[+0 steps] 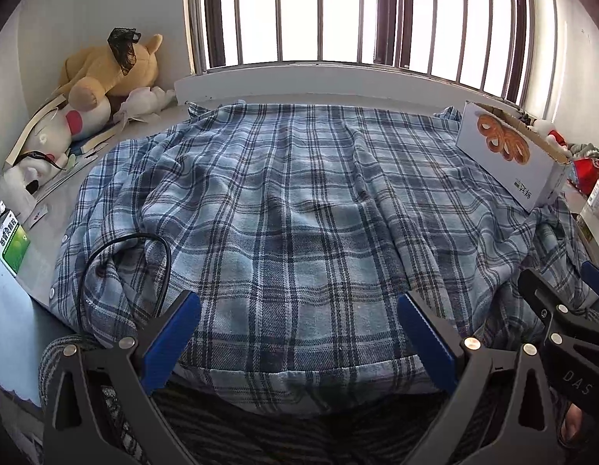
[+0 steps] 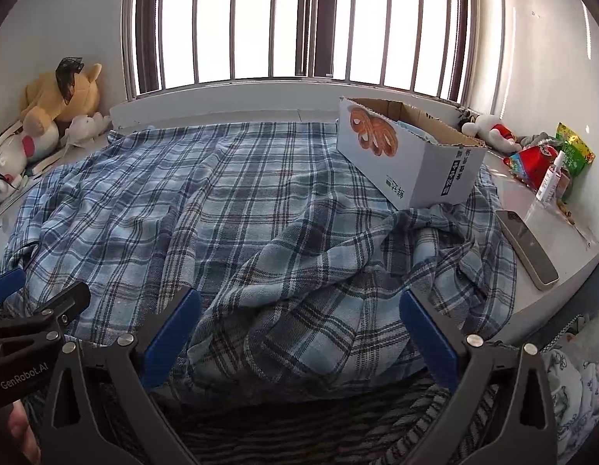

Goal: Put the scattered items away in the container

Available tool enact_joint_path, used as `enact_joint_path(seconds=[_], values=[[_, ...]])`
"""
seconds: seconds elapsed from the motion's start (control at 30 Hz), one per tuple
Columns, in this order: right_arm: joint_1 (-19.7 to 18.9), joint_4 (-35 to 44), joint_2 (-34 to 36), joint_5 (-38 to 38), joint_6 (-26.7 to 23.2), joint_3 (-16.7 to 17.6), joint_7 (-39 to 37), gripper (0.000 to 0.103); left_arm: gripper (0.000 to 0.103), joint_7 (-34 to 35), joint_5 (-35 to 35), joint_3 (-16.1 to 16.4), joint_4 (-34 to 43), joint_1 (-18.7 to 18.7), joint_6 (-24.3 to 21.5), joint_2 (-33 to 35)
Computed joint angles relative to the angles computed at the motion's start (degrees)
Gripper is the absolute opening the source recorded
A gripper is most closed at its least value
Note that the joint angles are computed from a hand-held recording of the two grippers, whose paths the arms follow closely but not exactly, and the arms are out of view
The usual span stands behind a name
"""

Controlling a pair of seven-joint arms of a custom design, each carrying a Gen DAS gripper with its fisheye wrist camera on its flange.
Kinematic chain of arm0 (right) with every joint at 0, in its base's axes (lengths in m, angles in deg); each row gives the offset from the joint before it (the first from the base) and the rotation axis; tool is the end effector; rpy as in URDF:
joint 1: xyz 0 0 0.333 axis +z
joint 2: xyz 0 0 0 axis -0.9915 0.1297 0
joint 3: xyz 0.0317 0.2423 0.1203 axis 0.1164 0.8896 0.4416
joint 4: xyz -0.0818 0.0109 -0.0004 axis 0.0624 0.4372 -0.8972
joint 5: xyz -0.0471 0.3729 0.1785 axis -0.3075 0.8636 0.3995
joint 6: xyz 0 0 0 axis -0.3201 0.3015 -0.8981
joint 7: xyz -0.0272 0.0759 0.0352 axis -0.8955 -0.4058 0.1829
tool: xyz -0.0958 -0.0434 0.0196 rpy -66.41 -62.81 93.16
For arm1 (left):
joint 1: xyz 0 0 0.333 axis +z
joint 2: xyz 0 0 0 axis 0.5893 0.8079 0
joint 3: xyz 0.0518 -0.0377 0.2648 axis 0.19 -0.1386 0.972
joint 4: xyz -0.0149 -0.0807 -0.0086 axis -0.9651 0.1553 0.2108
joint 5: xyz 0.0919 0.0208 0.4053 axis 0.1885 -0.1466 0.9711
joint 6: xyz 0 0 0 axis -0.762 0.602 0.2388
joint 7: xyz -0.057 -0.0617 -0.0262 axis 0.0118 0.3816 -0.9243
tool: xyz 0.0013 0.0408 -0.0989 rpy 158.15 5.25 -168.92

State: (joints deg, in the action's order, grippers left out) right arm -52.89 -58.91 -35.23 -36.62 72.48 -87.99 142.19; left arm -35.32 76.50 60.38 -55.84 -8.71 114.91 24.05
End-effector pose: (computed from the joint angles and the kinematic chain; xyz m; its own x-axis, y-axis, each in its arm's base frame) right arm 0.6362 0.3965 0.4539 0.4821 -0.8749 0.0457 -0.5377 -0.3366 -0.7730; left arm 0.5566 -0.4932 0.4798 0.5874 -0.8092 -0.0102 -0.5675 -0.4029 -0.7181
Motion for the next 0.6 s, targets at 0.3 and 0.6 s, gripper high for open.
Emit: enact_joint_path(seconds=[0.3,0.6], values=[[0.2,0.0,0.1,0.0,-0.5,0.0,-0.5,0.102,0.103,1.4,-0.3,0.5,2.3,-0.5,-1.0,1.6],[0.1,0.0,0.0,-0.1,-0.8,0.2,-0.9,0.102,0.103,3.1,0.3,1.5,5.1,-1.7,-2.8,3.4]])
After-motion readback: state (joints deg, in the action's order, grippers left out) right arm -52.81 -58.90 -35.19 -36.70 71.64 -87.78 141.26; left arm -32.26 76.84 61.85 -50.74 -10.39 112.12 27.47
